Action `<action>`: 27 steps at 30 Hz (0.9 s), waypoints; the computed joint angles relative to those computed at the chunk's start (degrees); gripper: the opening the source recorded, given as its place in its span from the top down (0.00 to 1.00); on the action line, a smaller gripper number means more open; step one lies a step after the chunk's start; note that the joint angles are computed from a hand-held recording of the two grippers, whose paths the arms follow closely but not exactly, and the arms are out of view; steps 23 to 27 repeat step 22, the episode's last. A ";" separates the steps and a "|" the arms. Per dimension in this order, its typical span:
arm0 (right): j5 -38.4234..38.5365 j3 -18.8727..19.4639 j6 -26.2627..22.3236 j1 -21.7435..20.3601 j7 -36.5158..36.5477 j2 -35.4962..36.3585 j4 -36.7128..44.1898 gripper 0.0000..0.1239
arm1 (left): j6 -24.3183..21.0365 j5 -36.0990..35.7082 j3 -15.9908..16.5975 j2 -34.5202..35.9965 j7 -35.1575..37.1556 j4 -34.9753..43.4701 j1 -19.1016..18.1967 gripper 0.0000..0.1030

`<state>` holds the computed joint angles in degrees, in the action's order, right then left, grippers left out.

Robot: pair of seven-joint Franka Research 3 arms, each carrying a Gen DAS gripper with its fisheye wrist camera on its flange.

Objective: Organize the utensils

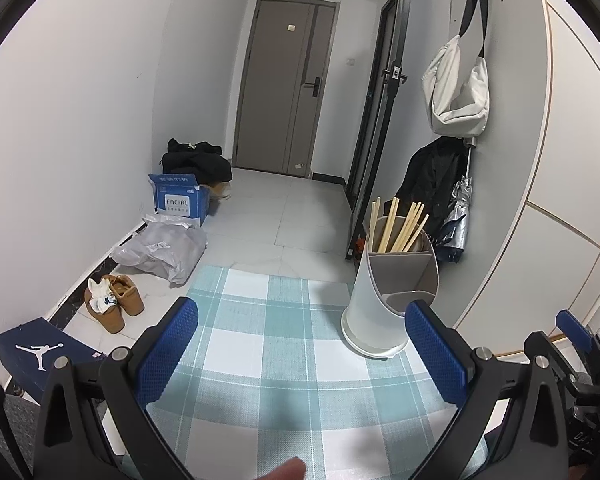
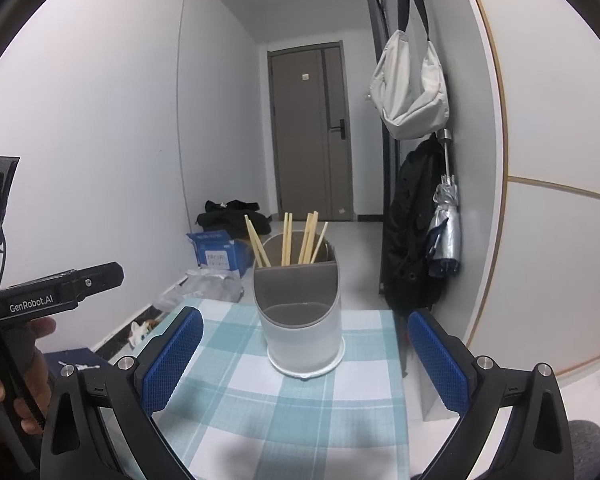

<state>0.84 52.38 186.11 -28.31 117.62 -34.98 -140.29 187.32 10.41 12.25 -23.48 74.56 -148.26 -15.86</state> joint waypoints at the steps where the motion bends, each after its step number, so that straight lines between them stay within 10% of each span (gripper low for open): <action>1: -0.04 -0.02 -0.01 0.01 -0.02 -0.05 -0.03 0.17 | -0.08 0.05 -0.32 0.04 -0.04 0.06 0.35 0.01; 27: -0.54 0.17 -0.62 -0.28 0.06 0.55 0.45 0.17 | -0.62 -0.67 1.92 0.31 -0.29 0.37 -2.12 0.01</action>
